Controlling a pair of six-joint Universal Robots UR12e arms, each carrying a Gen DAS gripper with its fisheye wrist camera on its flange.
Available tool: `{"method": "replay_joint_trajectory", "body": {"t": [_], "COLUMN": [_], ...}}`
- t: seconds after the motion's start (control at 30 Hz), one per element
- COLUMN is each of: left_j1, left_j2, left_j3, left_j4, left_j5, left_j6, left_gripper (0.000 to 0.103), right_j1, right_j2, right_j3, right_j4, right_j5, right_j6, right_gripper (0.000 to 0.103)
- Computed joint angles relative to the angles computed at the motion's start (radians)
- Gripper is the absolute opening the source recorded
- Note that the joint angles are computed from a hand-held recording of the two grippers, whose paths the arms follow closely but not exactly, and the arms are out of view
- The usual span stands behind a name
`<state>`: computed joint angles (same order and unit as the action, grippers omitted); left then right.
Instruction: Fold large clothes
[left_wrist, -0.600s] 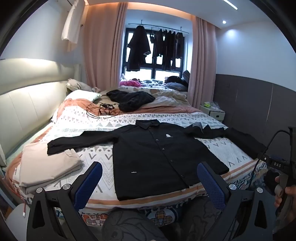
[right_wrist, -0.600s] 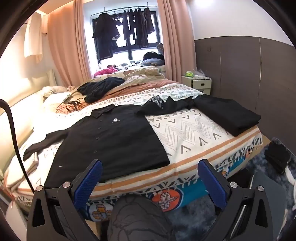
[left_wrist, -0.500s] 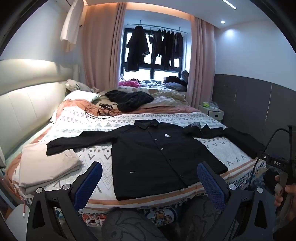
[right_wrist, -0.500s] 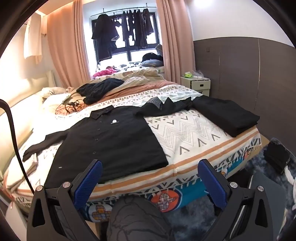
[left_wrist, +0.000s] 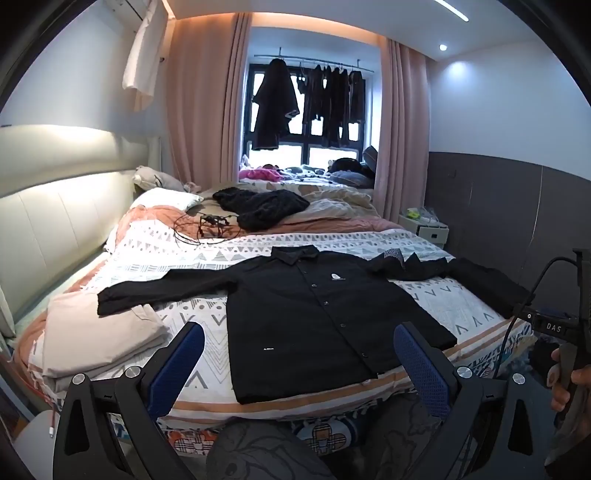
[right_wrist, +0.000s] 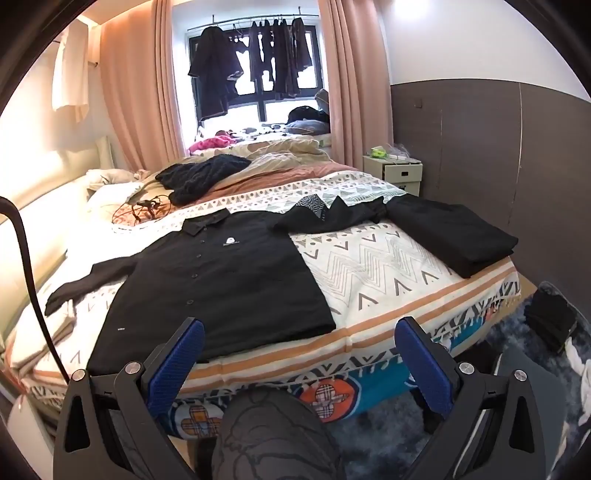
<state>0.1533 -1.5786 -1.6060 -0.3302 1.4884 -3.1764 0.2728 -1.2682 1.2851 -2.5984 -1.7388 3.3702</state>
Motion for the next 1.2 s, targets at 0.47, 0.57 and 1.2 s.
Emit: {"method": "replay_joint_trajectory", "body": {"t": [0.47,0.57,1.2], "left_j1": [0.006,0.006,0.01], "left_j2": [0.001,0.0,0.009], "left_j3": [0.005,0.005,-0.011], "left_j4": [-0.013,-0.009,0.004], "left_j5": [-0.011,-0.008,-0.034], "left_j6": [-0.015,-0.014,-0.01], "left_gripper": [0.103,0.103,0.103], "right_j1": [0.011,0.009,0.02], "right_j2": [0.005,0.003,0.007], "right_j3": [-0.001,0.002,-0.005], "right_j4": [-0.023,-0.027,-0.013], "right_j5": [-0.02,-0.018,-0.053], "right_j6": [-0.005,0.003,0.008], "right_gripper": [0.103,0.103,0.103]}}
